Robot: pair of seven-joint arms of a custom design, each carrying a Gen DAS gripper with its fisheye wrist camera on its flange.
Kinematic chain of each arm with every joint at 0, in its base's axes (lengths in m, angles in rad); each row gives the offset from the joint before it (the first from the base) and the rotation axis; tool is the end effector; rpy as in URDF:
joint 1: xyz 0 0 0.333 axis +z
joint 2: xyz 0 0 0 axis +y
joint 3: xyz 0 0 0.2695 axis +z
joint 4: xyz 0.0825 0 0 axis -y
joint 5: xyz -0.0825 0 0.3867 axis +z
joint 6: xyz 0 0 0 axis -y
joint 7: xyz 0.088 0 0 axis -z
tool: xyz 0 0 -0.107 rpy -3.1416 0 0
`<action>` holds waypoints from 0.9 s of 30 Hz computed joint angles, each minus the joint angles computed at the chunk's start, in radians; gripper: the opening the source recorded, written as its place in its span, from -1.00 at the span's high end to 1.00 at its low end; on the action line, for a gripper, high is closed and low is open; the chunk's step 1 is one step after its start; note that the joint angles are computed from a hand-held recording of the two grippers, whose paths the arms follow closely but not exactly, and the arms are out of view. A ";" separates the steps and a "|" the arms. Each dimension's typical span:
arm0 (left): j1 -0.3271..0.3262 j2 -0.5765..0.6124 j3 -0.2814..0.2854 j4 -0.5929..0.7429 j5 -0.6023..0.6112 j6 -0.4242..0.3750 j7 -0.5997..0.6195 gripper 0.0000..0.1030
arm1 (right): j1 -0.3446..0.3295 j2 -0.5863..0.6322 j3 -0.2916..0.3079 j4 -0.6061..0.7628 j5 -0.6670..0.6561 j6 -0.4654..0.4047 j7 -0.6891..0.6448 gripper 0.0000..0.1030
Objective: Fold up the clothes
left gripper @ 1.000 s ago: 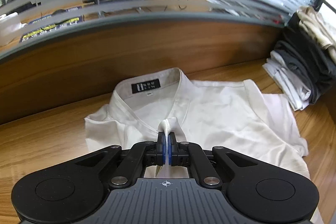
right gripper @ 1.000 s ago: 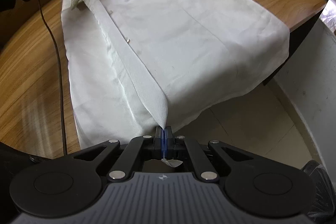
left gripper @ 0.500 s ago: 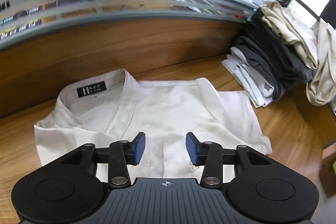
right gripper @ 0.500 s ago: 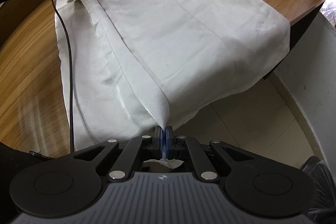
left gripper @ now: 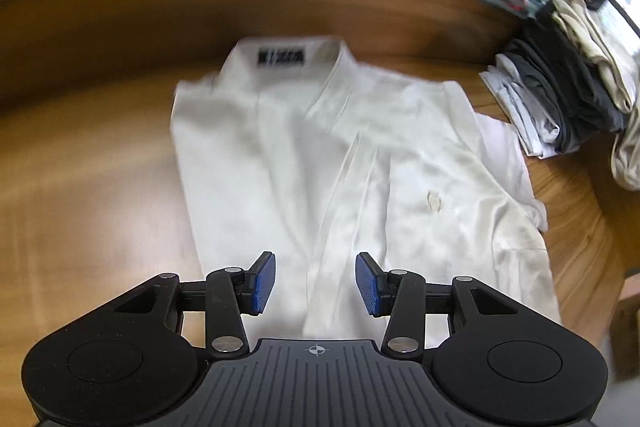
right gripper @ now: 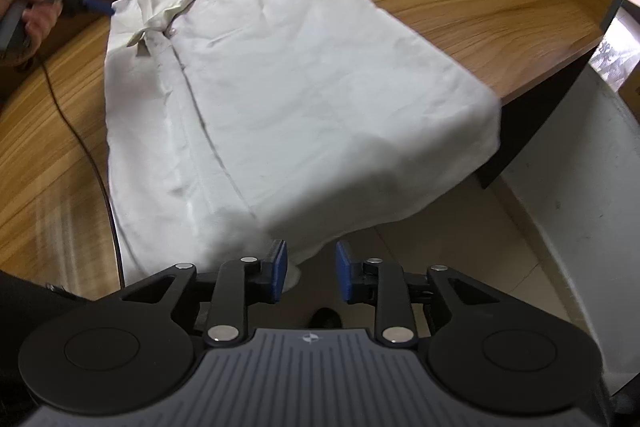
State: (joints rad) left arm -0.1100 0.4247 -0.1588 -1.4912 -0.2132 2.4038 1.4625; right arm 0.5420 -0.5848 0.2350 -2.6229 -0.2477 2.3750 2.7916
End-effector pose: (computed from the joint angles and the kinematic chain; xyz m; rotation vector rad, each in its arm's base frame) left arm 0.6841 -0.1724 0.4415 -2.0816 2.0980 -0.8162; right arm 0.3058 0.2913 0.4253 -1.6216 2.2196 -0.3632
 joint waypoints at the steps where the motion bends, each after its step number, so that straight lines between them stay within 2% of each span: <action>1: 0.006 -0.018 -0.004 -0.033 -0.022 0.009 -0.010 0.05 | 0.004 -0.021 -0.003 -0.014 0.004 -0.008 -0.002 0.41; 6: 0.010 -0.064 -0.007 -0.123 -0.087 0.029 -0.106 -0.05 | 0.015 -0.107 -0.008 -0.075 0.021 -0.041 0.000 0.40; 11: 0.009 -0.052 -0.010 -0.129 -0.129 0.029 -0.206 -0.15 | 0.016 -0.146 -0.007 -0.103 0.021 -0.058 -0.004 0.33; 16: 0.003 -0.033 -0.013 -0.134 -0.159 0.056 -0.308 -0.11 | 0.013 -0.168 -0.005 -0.118 0.018 -0.068 0.003 0.29; 17: -0.009 -0.036 -0.006 -0.145 -0.138 0.082 -0.331 -0.05 | 0.014 -0.171 -0.004 -0.119 0.019 -0.071 0.005 0.29; 18: -0.020 -0.039 0.002 -0.155 -0.114 0.107 -0.356 0.40 | 0.016 -0.174 -0.005 -0.121 0.020 -0.074 0.004 0.29; 19: -0.031 -0.042 0.009 -0.165 -0.090 0.132 -0.379 0.66 | 0.018 -0.177 -0.007 -0.124 0.023 -0.077 0.001 0.28; 22: -0.055 -0.064 0.013 -0.201 -0.005 0.217 -0.354 0.81 | 0.026 -0.186 -0.009 -0.129 0.031 -0.099 -0.004 0.18; 27: -0.107 -0.082 0.021 -0.222 0.156 0.290 -0.264 0.82 | 0.035 -0.204 -0.012 -0.143 0.044 -0.115 -0.004 0.17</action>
